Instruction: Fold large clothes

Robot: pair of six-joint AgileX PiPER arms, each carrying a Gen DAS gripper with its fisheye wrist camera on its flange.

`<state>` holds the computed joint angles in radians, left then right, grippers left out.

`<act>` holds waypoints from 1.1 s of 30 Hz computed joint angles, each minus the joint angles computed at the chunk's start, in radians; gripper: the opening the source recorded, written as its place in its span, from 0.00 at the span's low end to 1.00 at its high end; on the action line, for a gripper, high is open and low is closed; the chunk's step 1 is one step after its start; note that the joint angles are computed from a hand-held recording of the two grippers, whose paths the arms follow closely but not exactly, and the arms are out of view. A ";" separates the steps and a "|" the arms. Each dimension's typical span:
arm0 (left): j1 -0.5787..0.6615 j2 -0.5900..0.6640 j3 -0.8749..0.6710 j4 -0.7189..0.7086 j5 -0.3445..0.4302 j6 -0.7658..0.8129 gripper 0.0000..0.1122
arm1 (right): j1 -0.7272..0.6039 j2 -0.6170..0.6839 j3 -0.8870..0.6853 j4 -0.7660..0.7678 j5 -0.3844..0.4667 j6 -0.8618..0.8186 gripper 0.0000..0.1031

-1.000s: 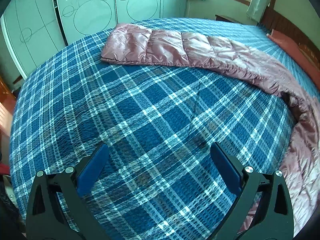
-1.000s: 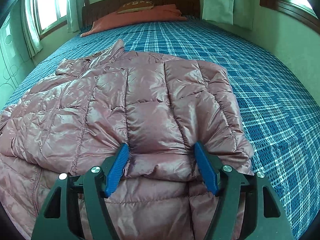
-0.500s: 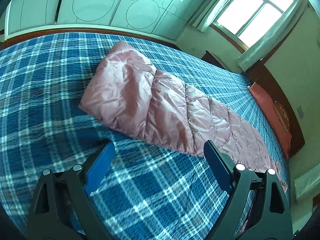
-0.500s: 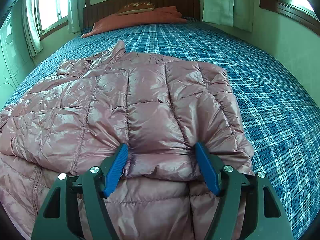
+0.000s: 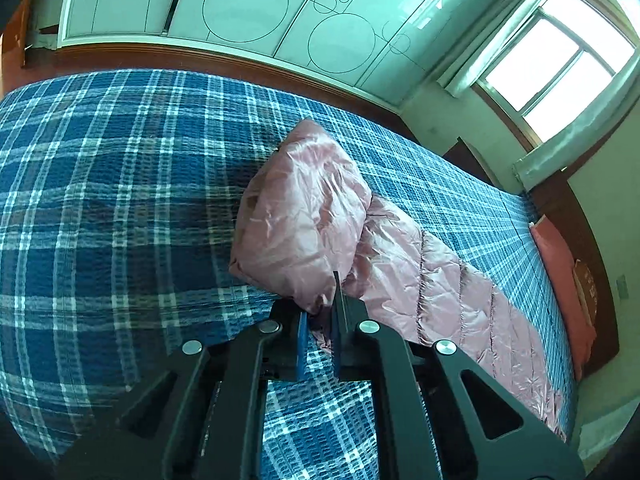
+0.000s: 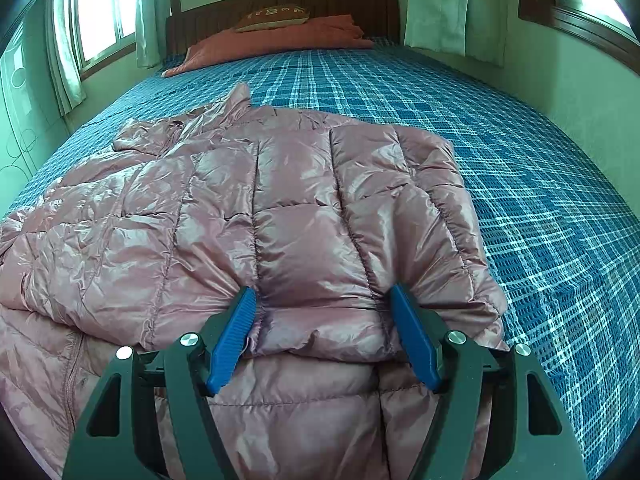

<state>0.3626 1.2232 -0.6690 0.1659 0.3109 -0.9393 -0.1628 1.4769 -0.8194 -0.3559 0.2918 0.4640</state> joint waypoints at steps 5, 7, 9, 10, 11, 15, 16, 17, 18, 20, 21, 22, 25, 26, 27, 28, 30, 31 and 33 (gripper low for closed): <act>-0.198 0.020 -0.088 0.457 0.130 -0.416 0.05 | 0.001 -0.006 -0.002 0.005 0.005 -0.002 0.67; -0.303 0.034 -0.113 0.640 0.190 -0.578 0.05 | 0.000 -0.011 -0.011 0.030 0.020 -0.024 0.67; -0.395 0.050 -0.154 0.700 0.243 -0.622 0.05 | -0.014 -0.021 -0.025 0.125 0.044 -0.111 0.67; -0.432 0.062 -0.178 0.711 0.261 -0.623 0.05 | -0.022 -0.028 -0.031 0.170 0.060 -0.152 0.67; -0.479 0.072 -0.202 0.726 0.285 -0.631 0.05 | -0.029 -0.039 -0.034 0.205 0.076 -0.187 0.67; -0.692 0.143 -0.324 0.788 0.401 -0.648 0.04 | -0.038 -0.101 -0.017 0.191 0.111 -0.203 0.73; -0.748 0.164 -0.354 0.800 0.428 -0.650 0.04 | -0.042 -0.119 -0.010 0.177 0.121 -0.199 0.73; -0.803 0.191 -0.393 0.808 0.458 -0.640 0.04 | -0.049 -0.138 -0.002 0.179 0.128 -0.210 0.73; -0.857 0.223 -0.437 0.815 0.486 -0.625 0.04 | -0.071 -0.160 0.004 0.222 0.135 -0.261 0.73; -0.944 0.294 -0.528 0.817 0.523 -0.590 0.04 | -0.127 -0.203 0.019 0.347 0.146 -0.394 0.73; -0.988 0.331 -0.576 0.815 0.542 -0.570 0.04 | -0.160 -0.225 0.026 0.410 0.155 -0.467 0.73; -1.028 0.369 -0.624 0.814 0.560 -0.549 0.04 | -0.190 -0.245 0.032 0.457 0.167 -0.524 0.73; -1.129 0.512 -0.808 0.808 0.605 -0.467 0.04 | -0.284 -0.299 0.053 0.604 0.198 -0.704 0.73; -1.162 0.552 -0.854 0.807 0.618 -0.446 0.04 | -0.313 -0.310 0.058 0.639 0.208 -0.751 0.73; -1.190 0.586 -0.886 0.808 0.624 -0.432 0.04 | -0.341 -0.319 0.062 0.673 0.220 -0.796 0.73; -1.218 0.631 -0.946 0.793 0.639 -0.403 0.04 | -0.376 -0.324 0.065 0.714 0.235 -0.853 0.73; -1.265 0.717 -1.064 0.750 0.665 -0.340 0.04 | -0.446 -0.329 0.067 0.791 0.265 -0.960 0.73; -1.284 0.762 -1.126 0.730 0.680 -0.306 0.04 | -0.478 -0.332 0.069 0.821 0.279 -1.003 0.73; -1.322 0.833 -1.219 0.702 0.703 -0.256 0.04 | -0.534 -0.346 0.081 0.870 0.299 -1.072 0.73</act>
